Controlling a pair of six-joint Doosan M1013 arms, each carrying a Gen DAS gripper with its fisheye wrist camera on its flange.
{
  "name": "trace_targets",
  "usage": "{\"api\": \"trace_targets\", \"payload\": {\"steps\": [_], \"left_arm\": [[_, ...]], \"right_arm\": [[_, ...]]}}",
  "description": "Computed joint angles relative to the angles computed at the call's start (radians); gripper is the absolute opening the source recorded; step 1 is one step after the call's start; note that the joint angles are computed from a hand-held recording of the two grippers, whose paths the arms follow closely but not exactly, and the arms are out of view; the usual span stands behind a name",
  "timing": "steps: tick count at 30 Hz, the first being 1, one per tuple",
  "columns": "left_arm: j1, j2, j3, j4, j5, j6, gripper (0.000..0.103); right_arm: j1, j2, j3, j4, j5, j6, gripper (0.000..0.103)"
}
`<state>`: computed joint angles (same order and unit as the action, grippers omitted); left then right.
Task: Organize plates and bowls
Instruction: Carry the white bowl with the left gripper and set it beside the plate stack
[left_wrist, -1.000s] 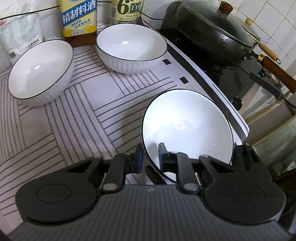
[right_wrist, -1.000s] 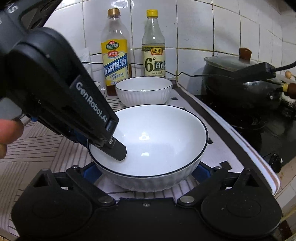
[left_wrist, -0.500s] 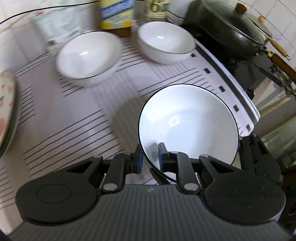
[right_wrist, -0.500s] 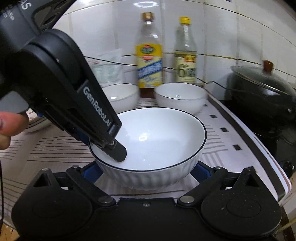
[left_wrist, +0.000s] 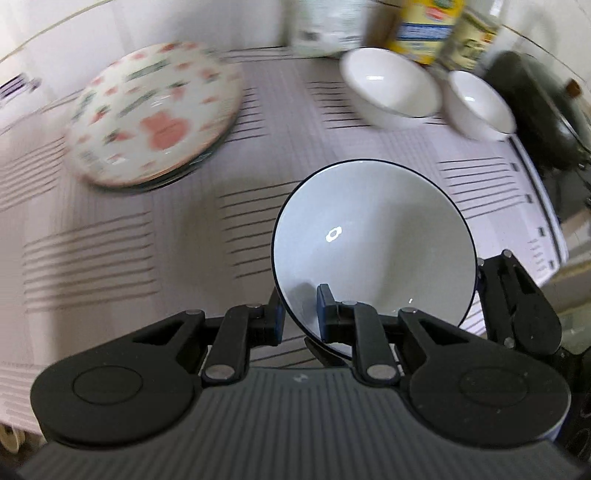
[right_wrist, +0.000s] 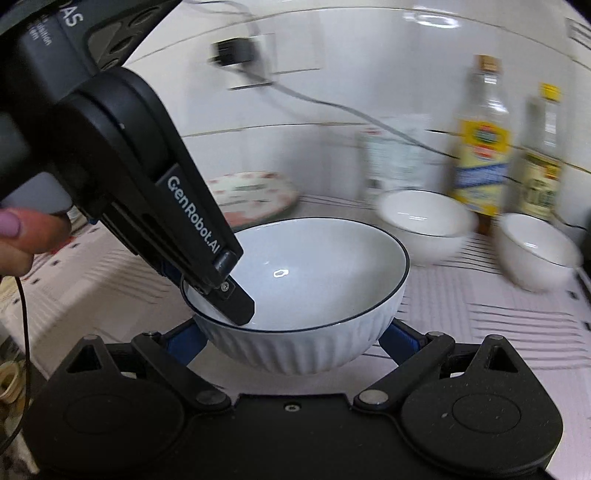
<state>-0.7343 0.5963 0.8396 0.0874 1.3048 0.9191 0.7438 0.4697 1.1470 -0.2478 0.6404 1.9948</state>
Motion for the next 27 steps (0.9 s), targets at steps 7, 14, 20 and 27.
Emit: {"api": "trace_targets", "payload": {"steps": [7, 14, 20, 27], "left_arm": [[0.017, -0.064, 0.115, 0.052, -0.011, -0.08, 0.016], [0.011, -0.076, 0.149, 0.154, 0.004, -0.111, 0.018], [0.017, -0.068, 0.165, 0.193, 0.004, -0.129, 0.018], [0.022, -0.062, 0.164, 0.184, 0.013, -0.117, 0.018]], "right_arm": [[0.013, 0.058, -0.068, 0.183, -0.019, -0.219, 0.1], [0.02, 0.102, -0.11, 0.282, -0.038, -0.335, 0.1], [0.016, 0.14, -0.144, 0.315, -0.042, -0.389, 0.1], [0.023, 0.168, -0.181, 0.261, 0.02, -0.389, 0.1]]}}
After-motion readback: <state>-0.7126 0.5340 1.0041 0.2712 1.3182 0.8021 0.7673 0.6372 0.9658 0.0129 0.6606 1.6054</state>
